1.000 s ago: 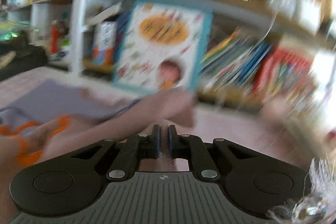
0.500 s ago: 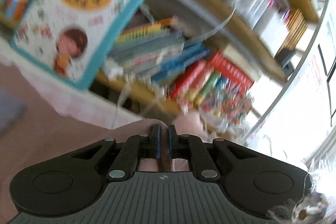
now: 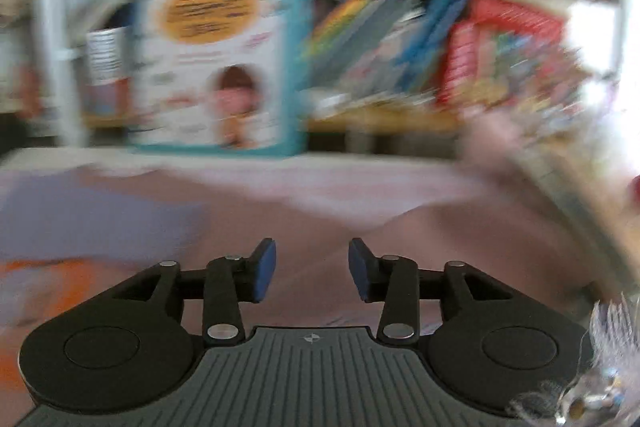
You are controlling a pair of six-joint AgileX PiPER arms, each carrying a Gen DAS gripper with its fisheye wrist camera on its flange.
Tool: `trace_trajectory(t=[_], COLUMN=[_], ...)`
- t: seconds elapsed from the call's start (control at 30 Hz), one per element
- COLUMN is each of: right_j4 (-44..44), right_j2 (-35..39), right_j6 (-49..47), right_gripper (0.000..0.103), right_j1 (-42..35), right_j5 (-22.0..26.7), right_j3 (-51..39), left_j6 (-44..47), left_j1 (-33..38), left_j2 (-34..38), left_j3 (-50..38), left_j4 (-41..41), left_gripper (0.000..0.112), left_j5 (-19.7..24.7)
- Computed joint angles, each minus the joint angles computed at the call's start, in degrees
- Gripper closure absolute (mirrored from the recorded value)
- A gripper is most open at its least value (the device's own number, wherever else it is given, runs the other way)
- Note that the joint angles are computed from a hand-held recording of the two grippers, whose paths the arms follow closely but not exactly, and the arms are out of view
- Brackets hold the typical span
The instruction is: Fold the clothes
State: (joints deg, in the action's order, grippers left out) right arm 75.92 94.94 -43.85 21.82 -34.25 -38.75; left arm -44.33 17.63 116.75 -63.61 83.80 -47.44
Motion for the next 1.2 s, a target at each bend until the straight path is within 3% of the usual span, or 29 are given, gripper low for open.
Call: trace_trajectory(t=[0.17, 0.37, 0.47, 0.5, 0.53, 0.6, 0.73, 0.9, 0.97, 1.07, 1.1, 1.2], right_j4=[-2.5, -0.1, 0.6, 0.2, 0.3, 0.6, -0.6, -0.9, 0.1, 2.4, 3.1, 2.5], right_j2=[0.3, 1.0, 1.4, 1.6, 2.0, 2.4, 4.2, 7.1, 7.8, 8.4, 8.5, 8.2], right_j6=[4.9, 9.6, 13.0, 13.9, 14.3, 14.4, 14.1, 13.1, 11.2, 7.5, 6.0, 5.5], right_gripper=[0.064, 0.065, 0.071, 0.072, 0.077, 0.084, 0.090, 0.090, 0.090, 0.086, 0.080, 0.075], right_j1=[5.8, 13.1, 15.9, 16.2, 16.8, 17.9, 19.2, 19.5, 19.7, 20.6, 20.8, 21.3], right_j5=[2.8, -2.0, -4.6, -5.2, -5.8, -6.3, -6.4, -6.7, -7.0, -8.2, -8.9, -12.2], right_j3=[3.2, 6.6, 7.5, 7.7, 7.7, 7.4, 5.7, 2.4, 1.3, 0.4, 0.2, 0.3], left_j6=[9.6, 4.5, -1.5, -3.9, -8.1, -13.8, -12.9, -1.6, 6.6, 18.0, 21.6, 25.1], left_j1=[-2.6, -3.6, -3.6, -3.5, -3.0, -2.4, -3.4, -6.1, -6.9, -7.3, -7.5, -8.7], left_j2=[-1.1, 3.3, 5.5, 6.2, 6.9, 7.9, 8.6, 7.5, 6.1, 2.1, 0.6, -3.8], left_j3=[1.7, -4.1, -7.2, -8.3, -10.0, -12.7, -14.6, -12.6, -10.6, -5.1, -2.8, 2.7], left_j4=[-7.5, -5.5, -0.1, 2.1, 5.9, 10.9, 7.9, -0.7, -7.8, -18.5, -20.8, -20.2], left_gripper=[0.065, 0.065, 0.066, 0.068, 0.082, 0.101, 0.104, 0.097, 0.096, 0.095, 0.095, 0.095], left_j5=[4.8, 13.0, 14.0, 13.9, 12.6, 11.0, 15.8, 21.5, 22.7, 19.3, 17.2, 11.6])
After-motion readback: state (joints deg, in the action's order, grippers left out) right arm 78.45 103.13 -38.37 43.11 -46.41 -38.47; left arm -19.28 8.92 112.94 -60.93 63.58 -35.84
